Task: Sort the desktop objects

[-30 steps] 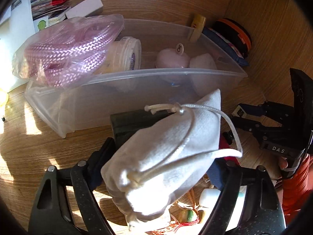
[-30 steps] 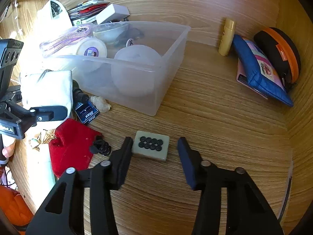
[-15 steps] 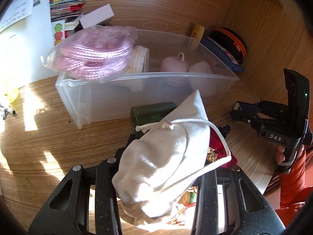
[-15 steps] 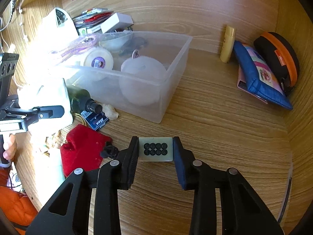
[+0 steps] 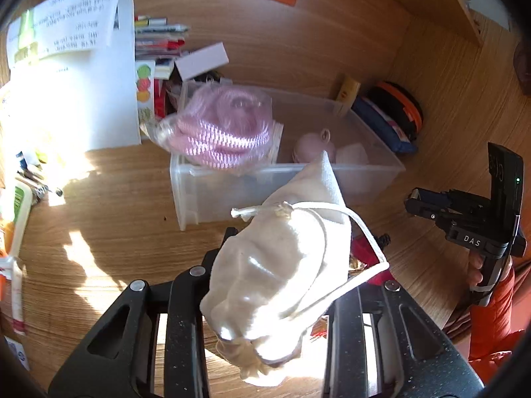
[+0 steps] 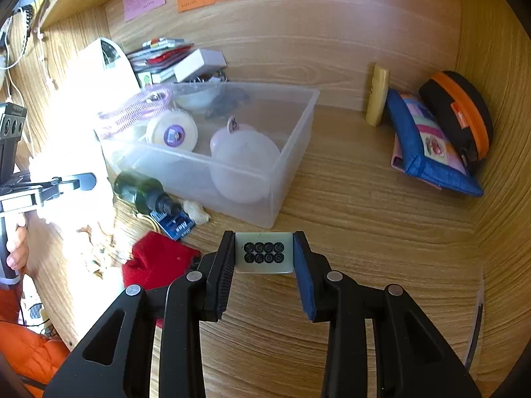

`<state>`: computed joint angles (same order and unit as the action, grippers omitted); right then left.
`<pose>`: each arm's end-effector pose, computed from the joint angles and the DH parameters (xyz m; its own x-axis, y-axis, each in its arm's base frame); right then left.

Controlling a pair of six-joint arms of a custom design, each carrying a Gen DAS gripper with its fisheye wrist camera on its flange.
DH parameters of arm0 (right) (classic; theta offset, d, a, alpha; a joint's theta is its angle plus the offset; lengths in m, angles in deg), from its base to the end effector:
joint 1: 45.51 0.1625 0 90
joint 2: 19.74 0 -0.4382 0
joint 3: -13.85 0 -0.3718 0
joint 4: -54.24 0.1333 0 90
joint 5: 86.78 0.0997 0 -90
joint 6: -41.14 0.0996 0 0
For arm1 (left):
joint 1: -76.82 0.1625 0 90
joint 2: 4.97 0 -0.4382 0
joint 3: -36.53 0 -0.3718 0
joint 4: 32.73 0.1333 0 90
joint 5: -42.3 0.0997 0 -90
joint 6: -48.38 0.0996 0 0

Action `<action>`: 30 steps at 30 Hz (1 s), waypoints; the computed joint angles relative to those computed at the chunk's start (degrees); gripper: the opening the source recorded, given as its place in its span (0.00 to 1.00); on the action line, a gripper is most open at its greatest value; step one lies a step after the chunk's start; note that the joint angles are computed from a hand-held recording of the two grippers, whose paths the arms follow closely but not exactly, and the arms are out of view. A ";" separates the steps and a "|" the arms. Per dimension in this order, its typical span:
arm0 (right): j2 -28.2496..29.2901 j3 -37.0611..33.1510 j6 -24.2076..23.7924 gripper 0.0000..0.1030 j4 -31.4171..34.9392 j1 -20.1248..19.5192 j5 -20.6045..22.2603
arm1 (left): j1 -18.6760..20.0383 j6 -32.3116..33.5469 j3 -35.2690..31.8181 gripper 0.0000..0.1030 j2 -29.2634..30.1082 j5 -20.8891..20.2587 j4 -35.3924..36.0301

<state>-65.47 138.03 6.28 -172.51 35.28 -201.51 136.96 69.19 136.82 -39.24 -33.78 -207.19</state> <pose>0.0089 -0.5178 0.1493 -0.7370 0.1111 0.6667 -0.4109 0.7095 -0.5725 -0.1815 -0.6319 0.0094 -0.6545 0.6823 -0.3257 0.7540 0.6208 -0.2146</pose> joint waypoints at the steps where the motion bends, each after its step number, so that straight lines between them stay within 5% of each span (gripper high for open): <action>1: 0.03 -0.03 -0.09 0.30 -0.24 0.21 0.03 | -0.07 0.20 0.07 0.30 -0.17 -0.26 -0.18; 30: -1.00 -2.00 -1.97 0.30 -2.19 3.70 3.95 | -0.87 0.59 -5.53 0.30 -0.64 -9.86 0.89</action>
